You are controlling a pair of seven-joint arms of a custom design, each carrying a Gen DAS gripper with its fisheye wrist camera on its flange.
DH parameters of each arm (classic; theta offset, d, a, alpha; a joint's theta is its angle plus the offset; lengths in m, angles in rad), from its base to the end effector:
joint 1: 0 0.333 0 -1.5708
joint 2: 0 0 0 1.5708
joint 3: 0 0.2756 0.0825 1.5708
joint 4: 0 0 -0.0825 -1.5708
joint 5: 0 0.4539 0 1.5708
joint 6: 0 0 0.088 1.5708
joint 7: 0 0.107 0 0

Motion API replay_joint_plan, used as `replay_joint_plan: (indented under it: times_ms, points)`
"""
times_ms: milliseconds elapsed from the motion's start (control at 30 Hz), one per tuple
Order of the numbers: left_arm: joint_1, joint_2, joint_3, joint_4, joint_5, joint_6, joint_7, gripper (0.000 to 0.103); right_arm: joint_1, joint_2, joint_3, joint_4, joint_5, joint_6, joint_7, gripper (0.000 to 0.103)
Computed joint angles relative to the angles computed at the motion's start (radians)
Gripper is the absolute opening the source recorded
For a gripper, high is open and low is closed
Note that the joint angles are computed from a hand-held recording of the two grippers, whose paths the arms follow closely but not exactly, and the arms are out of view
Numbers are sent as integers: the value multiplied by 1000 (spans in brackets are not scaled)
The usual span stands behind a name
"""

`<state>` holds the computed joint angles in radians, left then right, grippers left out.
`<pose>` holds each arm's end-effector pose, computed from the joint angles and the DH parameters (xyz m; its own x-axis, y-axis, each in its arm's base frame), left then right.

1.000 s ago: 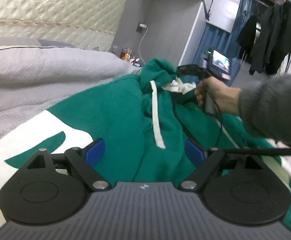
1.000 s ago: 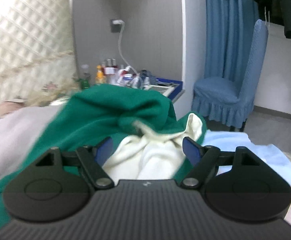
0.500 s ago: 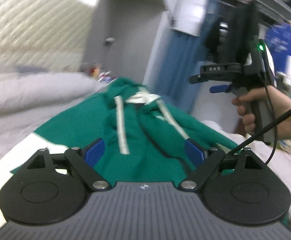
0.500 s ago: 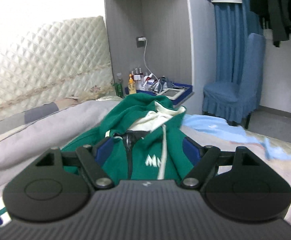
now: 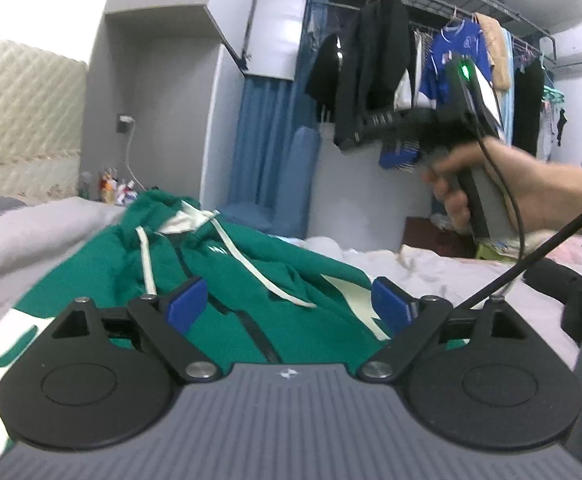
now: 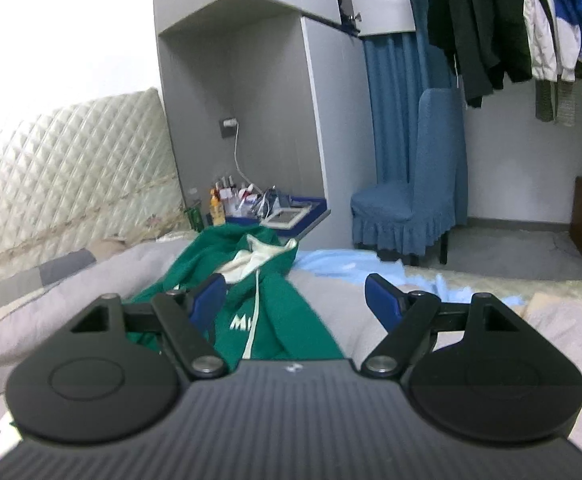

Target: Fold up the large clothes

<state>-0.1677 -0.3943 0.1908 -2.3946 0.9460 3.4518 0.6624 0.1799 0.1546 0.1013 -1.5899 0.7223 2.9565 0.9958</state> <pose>0.5159 -0.0751 0.5389 -0.2349 -0.9648 0.1181 -0.2440 -0.0590 -0.9680 0.6989 0.1503 0.6236 0.3402 -0.9222 -0.1840 -0.3500 0.0574 -0.9350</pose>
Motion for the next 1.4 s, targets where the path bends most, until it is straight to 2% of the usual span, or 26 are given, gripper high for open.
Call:
replay_joint_plan:
  times_ms: [100, 200, 300, 433, 500, 533, 567, 600, 633, 667, 800, 900, 1033, 1200, 1267, 1333, 1367, 1400]
  points:
    - [-51, 14, 51, 19, 53, 26, -81, 91, -7, 28, 2, 64, -3, 9, -23, 78]
    - [-84, 52, 111, 64, 143, 86, -227, 91, -3, 77, -21, 140, -69, 7, 65, 78]
    - [-40, 62, 82, 62, 112, 123, -241, 91, -1, 129, -43, 197, -158, 25, 139, 78]
    - [17, 46, 35, 53, 105, 75, -278, 91, -33, 145, -31, 198, -171, 3, 195, 78]
    - [-6, 39, 57, 83, 205, -20, -374, 91, -50, 112, -21, 138, -161, -20, 190, 78]
    - [-11, 31, 56, 86, 221, -72, -384, 91, -49, 91, -27, 102, -174, -35, 196, 78]
    - [-41, 22, 79, 84, 219, -120, -373, 91, -48, 63, -33, 52, -185, -53, 202, 78]
    - [-107, 3, 130, 78, 199, -191, -338, 91, -49, 40, -37, 13, -187, -76, 209, 78]
    - [-146, -12, 153, 71, 147, -271, -284, 91, -49, 12, -46, -35, -190, -111, 233, 78]
    - [-150, -19, 150, 71, 133, -328, -282, 91, -47, -11, -57, -73, -201, -145, 269, 78]
    - [-129, -56, 113, 56, -15, -560, -235, 91, -48, -69, -86, -184, -232, -325, 409, 78]
    - [-87, -86, 64, 51, -98, -754, -233, 91, -60, -77, -97, -195, -208, -490, 463, 78]
    - [-34, -99, 6, 67, -196, -983, -212, 91, -73, -78, -103, -193, -163, -586, 479, 78]
    - [33, -105, -49, 63, -268, -1040, -228, 91, -69, -72, -105, -190, -241, -596, 506, 78]
    - [57, -90, -73, 78, -292, -1070, -219, 91, -74, -56, -104, -174, -218, -643, 496, 78]
    - [90, -82, -103, 85, -301, -1091, -237, 91, -92, -34, -104, -147, -139, -715, 444, 79]
    - [107, -89, -115, 77, -309, -1082, -258, 91, -99, -30, -99, -142, -92, -743, 409, 76]
    - [128, -103, -124, 62, -314, -1067, -284, 91, -103, -29, -95, -139, -59, -764, 377, 67]
